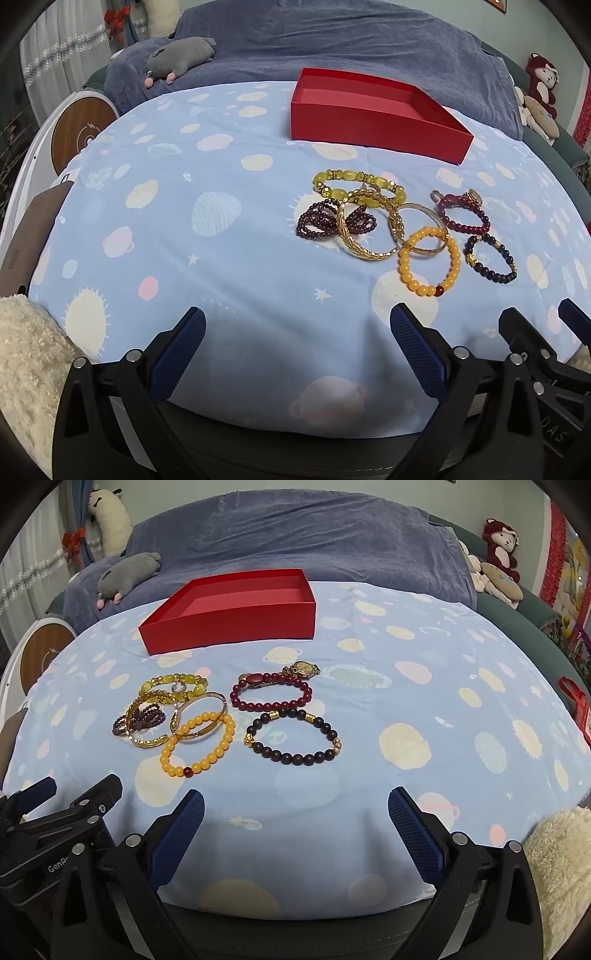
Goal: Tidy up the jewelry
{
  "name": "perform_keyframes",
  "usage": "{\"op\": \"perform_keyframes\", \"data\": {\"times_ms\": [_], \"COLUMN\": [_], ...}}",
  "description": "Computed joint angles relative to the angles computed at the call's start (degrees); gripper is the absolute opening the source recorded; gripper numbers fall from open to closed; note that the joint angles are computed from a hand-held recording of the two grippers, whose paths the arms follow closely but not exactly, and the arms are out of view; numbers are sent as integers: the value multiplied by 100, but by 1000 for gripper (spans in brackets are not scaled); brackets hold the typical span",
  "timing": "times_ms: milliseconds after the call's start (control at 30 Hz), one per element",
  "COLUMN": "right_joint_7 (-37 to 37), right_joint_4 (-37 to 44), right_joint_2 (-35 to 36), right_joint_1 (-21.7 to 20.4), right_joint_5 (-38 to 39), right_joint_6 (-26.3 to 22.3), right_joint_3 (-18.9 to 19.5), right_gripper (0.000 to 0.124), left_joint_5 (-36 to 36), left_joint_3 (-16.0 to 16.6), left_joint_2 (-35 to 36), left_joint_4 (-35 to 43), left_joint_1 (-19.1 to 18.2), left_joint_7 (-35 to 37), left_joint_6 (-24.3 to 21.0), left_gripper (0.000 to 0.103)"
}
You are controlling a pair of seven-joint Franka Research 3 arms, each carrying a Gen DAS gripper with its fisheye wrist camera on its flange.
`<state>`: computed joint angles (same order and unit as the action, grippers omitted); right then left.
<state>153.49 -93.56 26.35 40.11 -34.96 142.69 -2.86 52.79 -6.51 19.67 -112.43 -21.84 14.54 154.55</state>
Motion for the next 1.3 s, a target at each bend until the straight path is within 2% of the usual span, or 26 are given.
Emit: {"op": "perform_keyframes", "data": {"times_ms": [1300], "right_joint_7": [98], "right_joint_4": [-22], "right_joint_2": [-34], "right_joint_1": [5], "right_joint_5": [-105], "right_joint_6": [27], "right_joint_3": [-13], "right_gripper": [96], "left_joint_5": [310], "left_joint_3": [-10], "left_joint_2": [-64], "left_joint_4": [-9], "left_joint_1": [-29], "left_joint_7": [-218], "left_joint_6": [-150], "left_gripper": [96]}}
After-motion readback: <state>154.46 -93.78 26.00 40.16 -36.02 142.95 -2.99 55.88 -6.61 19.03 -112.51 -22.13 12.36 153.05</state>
